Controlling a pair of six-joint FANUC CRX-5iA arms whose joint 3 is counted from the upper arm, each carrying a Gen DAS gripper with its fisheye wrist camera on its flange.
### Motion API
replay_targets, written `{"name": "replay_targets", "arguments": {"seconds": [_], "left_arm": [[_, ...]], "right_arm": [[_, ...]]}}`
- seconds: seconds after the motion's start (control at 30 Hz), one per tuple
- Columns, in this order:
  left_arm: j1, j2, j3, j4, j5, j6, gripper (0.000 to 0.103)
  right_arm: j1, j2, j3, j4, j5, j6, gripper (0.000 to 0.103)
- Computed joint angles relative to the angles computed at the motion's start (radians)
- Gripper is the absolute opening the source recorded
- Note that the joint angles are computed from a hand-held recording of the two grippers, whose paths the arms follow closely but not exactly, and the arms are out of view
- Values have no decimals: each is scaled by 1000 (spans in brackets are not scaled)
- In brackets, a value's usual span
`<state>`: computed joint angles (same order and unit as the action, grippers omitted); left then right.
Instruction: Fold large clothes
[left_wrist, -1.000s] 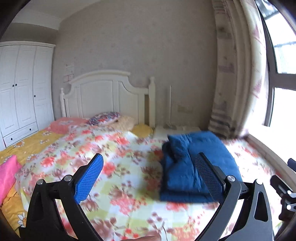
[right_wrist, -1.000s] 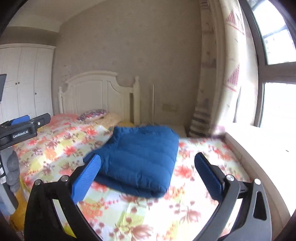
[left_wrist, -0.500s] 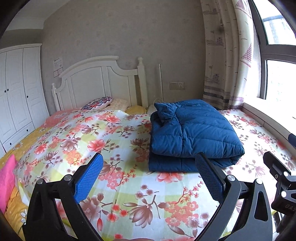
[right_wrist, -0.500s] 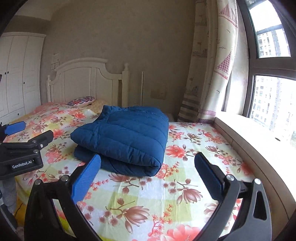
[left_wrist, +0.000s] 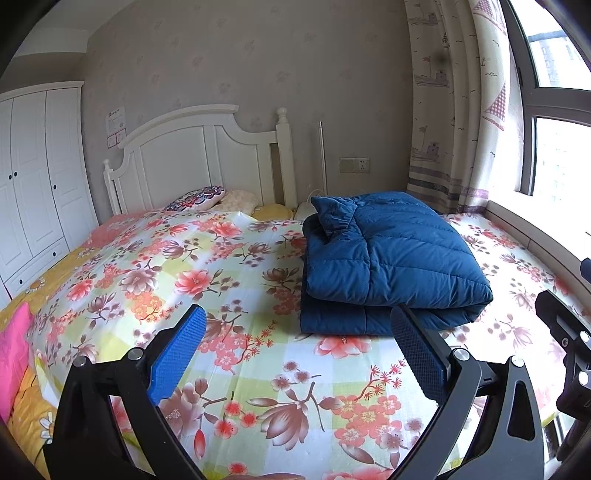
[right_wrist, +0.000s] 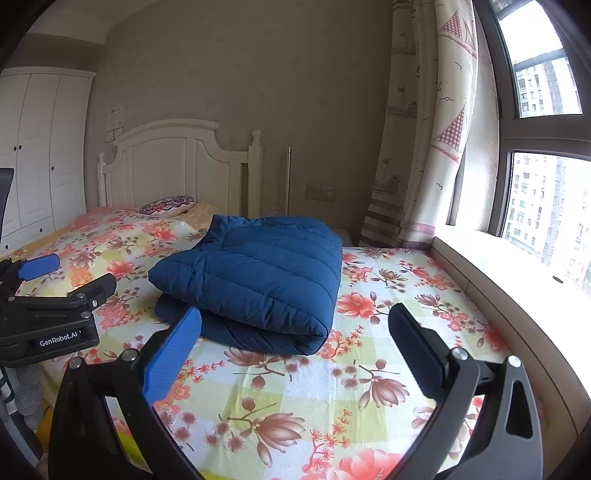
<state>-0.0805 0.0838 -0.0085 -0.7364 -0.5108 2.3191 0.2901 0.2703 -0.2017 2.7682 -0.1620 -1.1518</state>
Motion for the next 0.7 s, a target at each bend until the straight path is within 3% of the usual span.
{"name": "replay_targets", "arguments": {"seconds": [0.7], "left_arm": [[12, -1, -12, 27, 12, -23, 97]], "right_arm": [[-6, -9, 15, 89, 17, -80, 100]]}}
